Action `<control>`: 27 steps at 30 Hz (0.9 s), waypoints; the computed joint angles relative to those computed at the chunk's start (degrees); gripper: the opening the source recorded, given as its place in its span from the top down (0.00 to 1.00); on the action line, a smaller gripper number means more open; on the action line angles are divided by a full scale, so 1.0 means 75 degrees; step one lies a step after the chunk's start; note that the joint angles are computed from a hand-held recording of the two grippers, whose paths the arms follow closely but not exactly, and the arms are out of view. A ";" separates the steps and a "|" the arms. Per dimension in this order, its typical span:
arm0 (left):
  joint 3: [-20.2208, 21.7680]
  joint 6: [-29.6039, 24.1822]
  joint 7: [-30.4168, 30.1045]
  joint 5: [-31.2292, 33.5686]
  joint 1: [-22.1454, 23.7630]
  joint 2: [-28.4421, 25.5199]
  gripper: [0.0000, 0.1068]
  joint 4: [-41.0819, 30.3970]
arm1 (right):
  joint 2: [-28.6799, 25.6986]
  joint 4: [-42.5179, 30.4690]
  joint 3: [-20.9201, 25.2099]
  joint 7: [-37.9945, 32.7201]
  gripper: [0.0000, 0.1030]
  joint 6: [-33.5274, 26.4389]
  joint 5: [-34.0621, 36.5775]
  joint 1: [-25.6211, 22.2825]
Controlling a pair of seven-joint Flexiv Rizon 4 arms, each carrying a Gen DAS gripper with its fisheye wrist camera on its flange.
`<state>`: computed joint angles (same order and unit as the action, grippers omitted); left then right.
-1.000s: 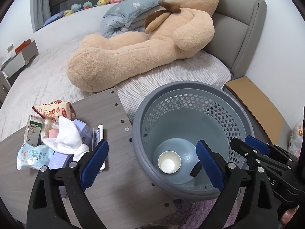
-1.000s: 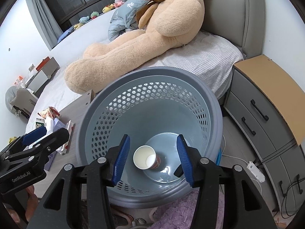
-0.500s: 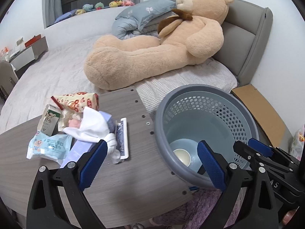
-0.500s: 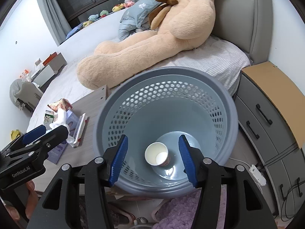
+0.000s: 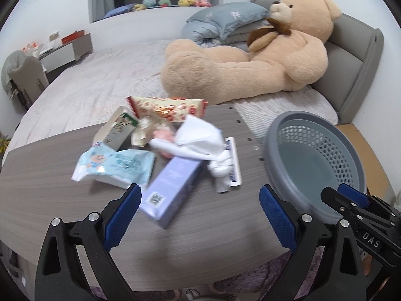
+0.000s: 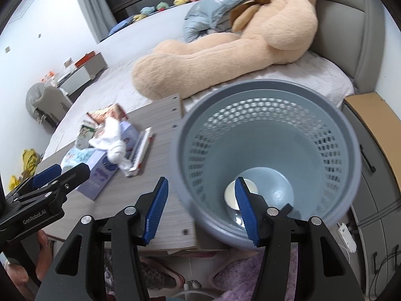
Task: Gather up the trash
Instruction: 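Move the right gripper to the white tissue and close on it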
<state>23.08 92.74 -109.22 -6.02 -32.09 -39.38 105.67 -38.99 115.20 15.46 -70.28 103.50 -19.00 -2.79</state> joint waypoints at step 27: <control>0.1250 0.0664 0.0457 -0.1380 -0.0368 -0.0285 0.13 0.1125 | -0.0781 -0.1450 -0.0056 -0.0866 0.46 -0.1031 -0.0163 0.1358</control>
